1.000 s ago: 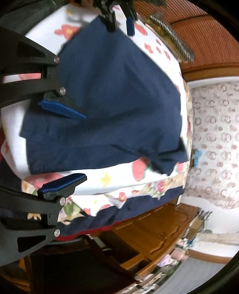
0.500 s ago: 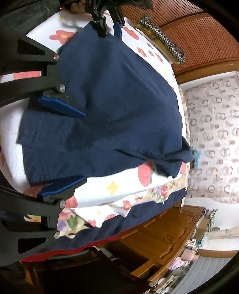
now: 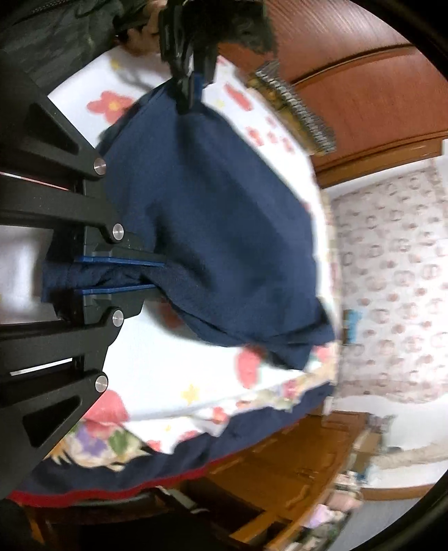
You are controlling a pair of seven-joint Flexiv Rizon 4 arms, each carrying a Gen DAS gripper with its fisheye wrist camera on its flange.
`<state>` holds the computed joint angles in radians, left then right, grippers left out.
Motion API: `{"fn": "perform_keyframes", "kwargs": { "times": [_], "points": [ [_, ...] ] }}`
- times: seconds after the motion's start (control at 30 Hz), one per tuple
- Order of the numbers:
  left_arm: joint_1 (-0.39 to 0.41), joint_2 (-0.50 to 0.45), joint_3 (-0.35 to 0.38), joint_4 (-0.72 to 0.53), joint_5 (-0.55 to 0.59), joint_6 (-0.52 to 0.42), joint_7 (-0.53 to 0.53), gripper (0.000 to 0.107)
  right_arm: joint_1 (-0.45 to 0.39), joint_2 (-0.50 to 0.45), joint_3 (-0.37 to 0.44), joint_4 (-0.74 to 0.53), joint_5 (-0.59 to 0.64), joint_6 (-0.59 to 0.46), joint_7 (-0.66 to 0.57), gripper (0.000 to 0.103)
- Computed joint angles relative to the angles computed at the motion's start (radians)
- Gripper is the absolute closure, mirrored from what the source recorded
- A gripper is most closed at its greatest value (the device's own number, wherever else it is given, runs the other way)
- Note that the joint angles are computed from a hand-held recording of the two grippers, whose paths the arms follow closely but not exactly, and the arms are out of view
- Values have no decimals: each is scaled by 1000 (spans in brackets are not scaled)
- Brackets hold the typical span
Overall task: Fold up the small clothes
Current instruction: 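Grasp the shirt end with the left gripper while the right gripper grasps it too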
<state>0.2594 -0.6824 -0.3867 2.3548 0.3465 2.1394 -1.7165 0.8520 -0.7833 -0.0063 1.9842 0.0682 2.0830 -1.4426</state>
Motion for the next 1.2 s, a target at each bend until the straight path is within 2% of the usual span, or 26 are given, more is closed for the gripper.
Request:
{"fn": "perform_keyframes", "kwargs": {
  "times": [0.07,0.13,0.27,0.4,0.53,0.6,0.67,0.77,0.8,0.87,0.9,0.97,1.0,1.1,1.13,1.2],
  "points": [
    [-4,35,8,10,-5,42,-13,93,17,13,-10,11,31,71,-16,95],
    [9,110,5,17,1,61,-41,93,32,41,-17,16,60,116,-45,97],
    [106,275,-53,9,75,27,-129,94,44,112,-18,2,106,162,-114,98],
    [278,449,-168,-12,205,-33,-288,94,64,174,-16,-27,141,158,-198,98],
    [428,535,-254,-45,335,-67,-451,94,53,201,12,-70,143,143,-238,98],
    [466,547,-262,-67,372,-78,-501,94,51,195,15,-107,140,120,-246,98],
    [431,540,-202,-82,369,-82,-495,94,48,179,9,-163,124,72,-243,98],
    [275,502,-17,-136,279,-91,-417,94,61,124,-45,-292,105,-19,-229,98],
    [247,496,26,-161,251,-97,-397,94,81,100,-84,-349,107,-55,-221,98],
    [239,494,53,-187,237,-99,-388,94,134,45,-177,-457,126,-99,-199,98],
    [238,501,63,-200,229,-106,-386,94,136,17,-194,-514,115,-121,-173,98],
    [165,504,143,-196,169,-89,-322,94,139,-14,-218,-581,97,-117,-136,98],
    [148,514,167,-189,171,-92,-317,94,159,-24,-250,-602,109,-111,-123,98],
    [41,501,274,-107,94,-69,-214,94,165,-34,-241,-600,95,-102,-99,98],
    [32,484,283,-76,93,-68,-201,94,170,-34,-237,-571,86,-96,-104,98],
    [38,409,288,0,108,-43,-170,94,138,-33,-169,-479,38,-98,-111,98]
  ]
}}
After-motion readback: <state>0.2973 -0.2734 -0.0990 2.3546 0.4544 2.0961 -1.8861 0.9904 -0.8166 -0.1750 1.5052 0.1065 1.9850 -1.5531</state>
